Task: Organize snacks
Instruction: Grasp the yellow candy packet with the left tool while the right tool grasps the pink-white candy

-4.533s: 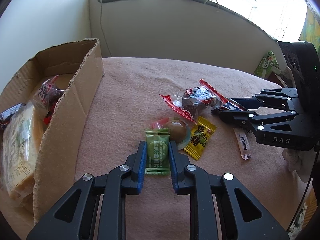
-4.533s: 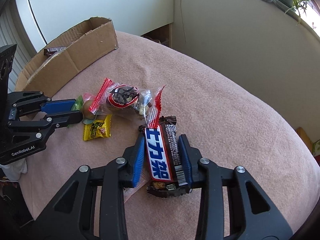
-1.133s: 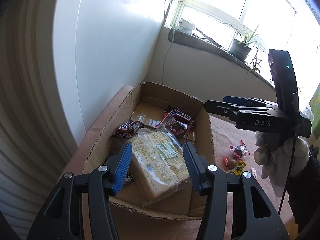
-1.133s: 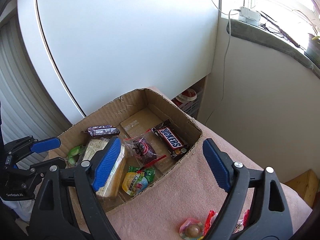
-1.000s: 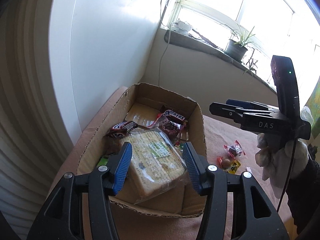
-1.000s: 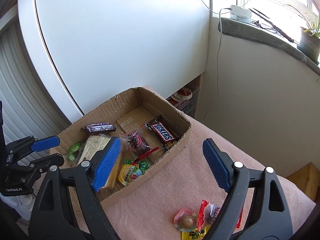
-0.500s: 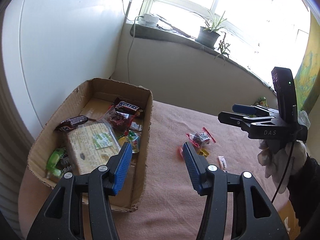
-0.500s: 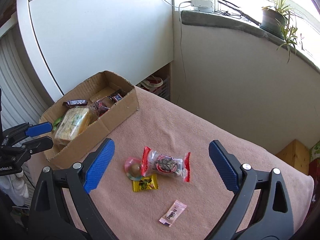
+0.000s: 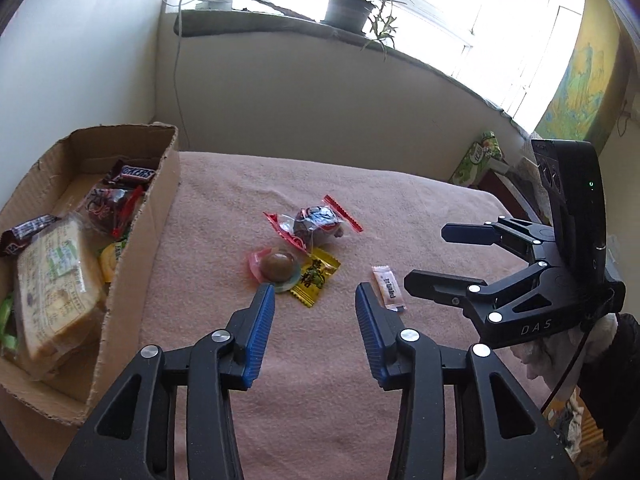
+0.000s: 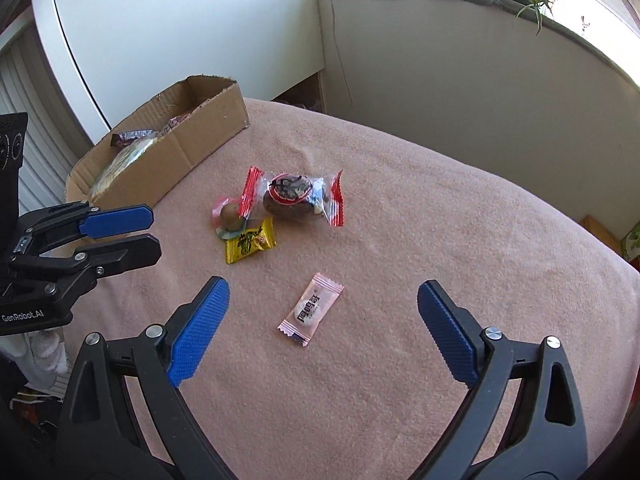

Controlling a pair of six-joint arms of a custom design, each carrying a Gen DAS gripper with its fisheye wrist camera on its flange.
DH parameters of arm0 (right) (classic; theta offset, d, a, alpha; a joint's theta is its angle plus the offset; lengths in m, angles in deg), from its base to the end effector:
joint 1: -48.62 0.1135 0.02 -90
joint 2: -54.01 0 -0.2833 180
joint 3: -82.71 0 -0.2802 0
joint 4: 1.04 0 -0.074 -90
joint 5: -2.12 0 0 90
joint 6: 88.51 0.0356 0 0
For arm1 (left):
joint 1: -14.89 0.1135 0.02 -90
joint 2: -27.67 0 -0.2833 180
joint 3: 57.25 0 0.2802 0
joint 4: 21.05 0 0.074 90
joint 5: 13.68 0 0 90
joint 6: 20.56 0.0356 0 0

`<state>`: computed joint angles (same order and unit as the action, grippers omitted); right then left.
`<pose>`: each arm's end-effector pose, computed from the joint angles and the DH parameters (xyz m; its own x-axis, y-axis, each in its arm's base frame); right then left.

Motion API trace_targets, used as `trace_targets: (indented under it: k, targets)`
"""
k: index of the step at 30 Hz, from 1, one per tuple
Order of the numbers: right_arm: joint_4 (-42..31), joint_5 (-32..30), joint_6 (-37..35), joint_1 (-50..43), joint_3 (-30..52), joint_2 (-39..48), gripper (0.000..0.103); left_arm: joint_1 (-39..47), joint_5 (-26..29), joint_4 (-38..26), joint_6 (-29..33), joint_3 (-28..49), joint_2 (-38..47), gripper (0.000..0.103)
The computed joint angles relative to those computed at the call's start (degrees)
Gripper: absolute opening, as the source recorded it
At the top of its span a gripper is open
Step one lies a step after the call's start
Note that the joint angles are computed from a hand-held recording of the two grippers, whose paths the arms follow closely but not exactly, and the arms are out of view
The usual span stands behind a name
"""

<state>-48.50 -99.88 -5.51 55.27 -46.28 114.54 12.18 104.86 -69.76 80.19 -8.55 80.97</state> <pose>0.2140 0.0324 0.2226 -0.7991 -0.2132 -0.5621 -0.3256 0.9395 0.1066 0.1919 -0.0261 0.2338 -0.7260 0.1984 -0.6585 0.4703 0.8418 -0.2649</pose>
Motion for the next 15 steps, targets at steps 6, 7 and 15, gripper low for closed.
trace_targets:
  k: [6,7,15]
  targets:
    - [0.9,-1.1,0.2,0.2,-2.2,1.1,0.077,-3.8,-0.6,3.3,-2.2,0.1,6.2,0.027]
    - [1.1,-1.2,0.3,0.2,-2.4,1.5,0.076,-4.0,-0.3,3.7,-2.2,0.4,7.4,0.027]
    - [3.3,-1.0,1.8,1.1,-2.5,3.8,0.068,-7.3,-4.6,8.3,-2.5,1.6,13.5,0.027]
